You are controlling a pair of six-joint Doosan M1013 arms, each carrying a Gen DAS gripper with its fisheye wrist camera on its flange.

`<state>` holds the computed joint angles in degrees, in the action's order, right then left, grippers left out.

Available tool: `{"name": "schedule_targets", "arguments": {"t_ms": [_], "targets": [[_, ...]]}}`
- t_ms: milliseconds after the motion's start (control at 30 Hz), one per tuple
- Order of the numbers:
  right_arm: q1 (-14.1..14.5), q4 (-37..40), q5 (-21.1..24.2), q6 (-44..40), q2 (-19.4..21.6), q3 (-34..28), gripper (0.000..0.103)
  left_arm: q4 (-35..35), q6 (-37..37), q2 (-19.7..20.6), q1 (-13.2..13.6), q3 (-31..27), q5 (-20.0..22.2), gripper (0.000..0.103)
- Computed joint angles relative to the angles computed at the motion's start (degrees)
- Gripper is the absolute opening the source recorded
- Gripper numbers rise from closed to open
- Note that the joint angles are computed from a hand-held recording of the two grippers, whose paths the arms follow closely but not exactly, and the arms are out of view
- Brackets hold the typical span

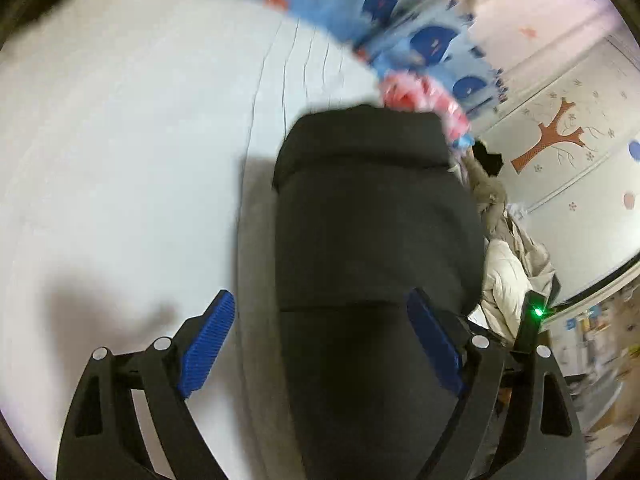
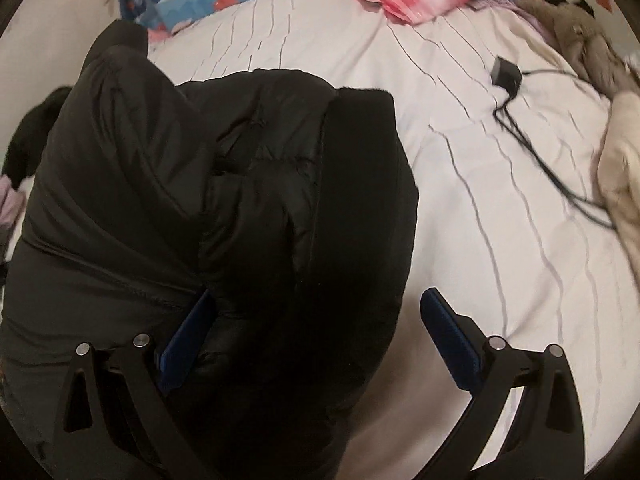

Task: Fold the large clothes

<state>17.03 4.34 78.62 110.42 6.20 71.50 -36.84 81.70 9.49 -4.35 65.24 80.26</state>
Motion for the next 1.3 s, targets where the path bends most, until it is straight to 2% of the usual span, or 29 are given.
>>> {"name": "schedule_targets", "arguments": {"t_ms": [67,100,167,233,300,433,500,567,633,667,733,800,867,900,967,1033,1100,1133,1200,1267,1300], "targets": [[0.59,-0.48,-0.84,1.58,-0.42,0.74,0.096,-9.11,-2.09,2.51,0.35,1.08,2.32,0.096],[0.93,-0.66,-1.24,2.54,-0.53,1.1,0.096,-13.3,-2.06,3.14,0.34,1.9,3.66,0.096],[1.26,-1.19,-1.97,3.72,-0.07,0.98,0.096,-13.3,1.56,3.09,-1.49,2.0,3.55,0.096],[2.11,0.23,-4.59,4.48,-0.34,1.89,0.096,-12.56,6.04,2.77,-1.72,0.6,4.33,0.086],[4.16,-0.64,-7.64,5.3,-0.39,1.9,0.096,-12.3,8.54,2.28,-0.92,-0.67,5.06,0.08],[7.57,5.75,-12.4,3.12,1.54,-0.5,0.096,-6.71,13.19,0.72,2.56,-5.47,5.24,0.079],[10.37,9.32,-14.16,0.75,3.35,-2.38,0.096,-2.86,14.06,1.06,4.19,-8.62,6.13,0.079],[12.93,9.73,-11.74,-0.48,5.92,-5.24,0.096,2.64,14.14,0.57,6.21,-9.16,8.18,0.079],[14.56,8.46,-8.85,-0.03,8.01,-7.16,0.096,9.76,12.43,0.39,7.04,-8.01,11.83,0.081],[14.6,8.26,-8.82,0.35,8.31,-7.07,0.096,12.52,10.3,0.29,7.72,-6.38,13.16,0.081],[13.2,11.77,-9.58,1.47,7.72,-5.2,0.096,12.91,9.76,-0.91,8.91,-3.19,11.31,0.086],[12.53,11.76,-7.43,1.78,7.39,-5.39,0.096,12.97,9.93,-1.99,8.52,-1.65,9.56,0.086],[13.01,6.52,-5.24,3.86,6.7,-7.05,0.096,16.07,10.77,-2.49,6.24,-1.44,7.35,0.087],[13.5,4.13,-6.04,4.75,6.07,-7.47,0.096,17.76,11.09,-2.38,5.25,-2.02,6.86,0.087],[14.7,-1.78,-12.27,5.64,4.2,-8.16,0.096,19.6,10.96,-2.1,3.75,-2.86,6.55,0.087],[15.61,-3.39,-15.91,4.62,4.27,-10.21,0.096,21.03,10.49,-1.55,2.02,-4.38,7.03,0.087],[15.69,-0.27,-16.51,-0.46,6.83,-14.48,0.096,22.02,10.37,-0.97,1.05,-5.91,7.96,0.087],[15.94,1.9,-15.04,-2.42,8.75,-17.11,0.096,22.16,10.36,-0.64,0.89,-6.56,8.35,0.087],[17.13,-0.25,-9.3,0.56,13.26,-22.19,0.096,21.9,10.58,0.16,1.07,-8.29,9.56,0.087],[16.33,-1.57,-6.67,4.68,15.96,-21.48,0.096,19.99,11.68,1.08,2.4,-9.01,9.65,0.089],[15.23,1.21,-6.78,6.15,16.44,-19.94,0.096,19.05,12.01,1.48,2.56,-9.26,9.49,0.09]]}}
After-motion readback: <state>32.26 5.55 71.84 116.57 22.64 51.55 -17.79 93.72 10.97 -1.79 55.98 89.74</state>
